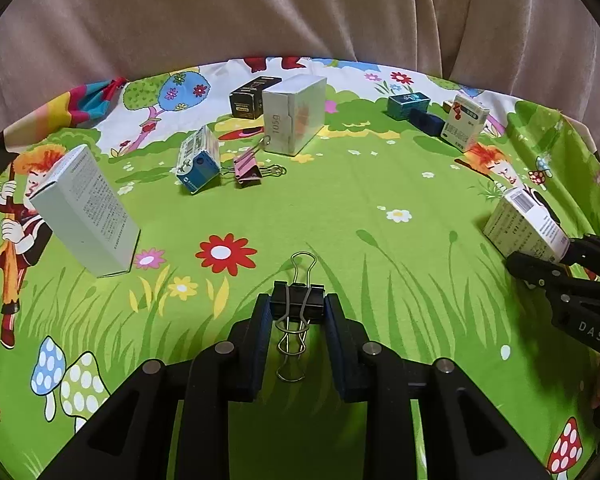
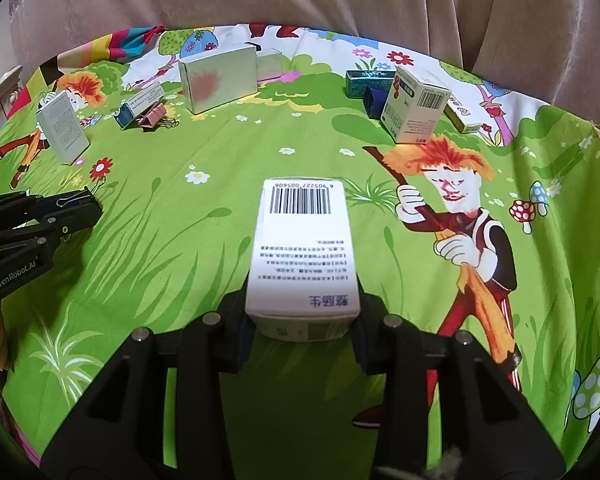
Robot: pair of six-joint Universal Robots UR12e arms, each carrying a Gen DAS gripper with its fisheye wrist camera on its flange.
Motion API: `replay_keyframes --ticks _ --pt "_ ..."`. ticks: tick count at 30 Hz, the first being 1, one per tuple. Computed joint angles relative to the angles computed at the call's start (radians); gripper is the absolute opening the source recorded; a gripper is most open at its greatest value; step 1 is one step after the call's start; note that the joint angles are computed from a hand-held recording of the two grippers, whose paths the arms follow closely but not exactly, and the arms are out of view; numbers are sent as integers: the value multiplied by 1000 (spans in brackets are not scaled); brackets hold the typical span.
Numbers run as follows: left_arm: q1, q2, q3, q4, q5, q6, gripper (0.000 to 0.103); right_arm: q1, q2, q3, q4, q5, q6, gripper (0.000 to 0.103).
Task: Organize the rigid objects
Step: 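Lift the binder clip and white box and carry them over the storage box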
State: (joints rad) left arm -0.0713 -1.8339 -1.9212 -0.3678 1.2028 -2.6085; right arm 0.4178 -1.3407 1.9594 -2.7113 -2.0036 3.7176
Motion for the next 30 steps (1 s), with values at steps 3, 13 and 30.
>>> replay_keyframes --ticks 3,13,30 --pt "0 -1 -4 29 26 -41 27 9 2 -6 17 -35 8 43" --pt "62 107 -162 402 -109 -193 27 151 18 37 -374 -422 -32 43" --pt "206 213 -240 835 -287 -458 27 324 143 -153 -1023 -650 -672 43"
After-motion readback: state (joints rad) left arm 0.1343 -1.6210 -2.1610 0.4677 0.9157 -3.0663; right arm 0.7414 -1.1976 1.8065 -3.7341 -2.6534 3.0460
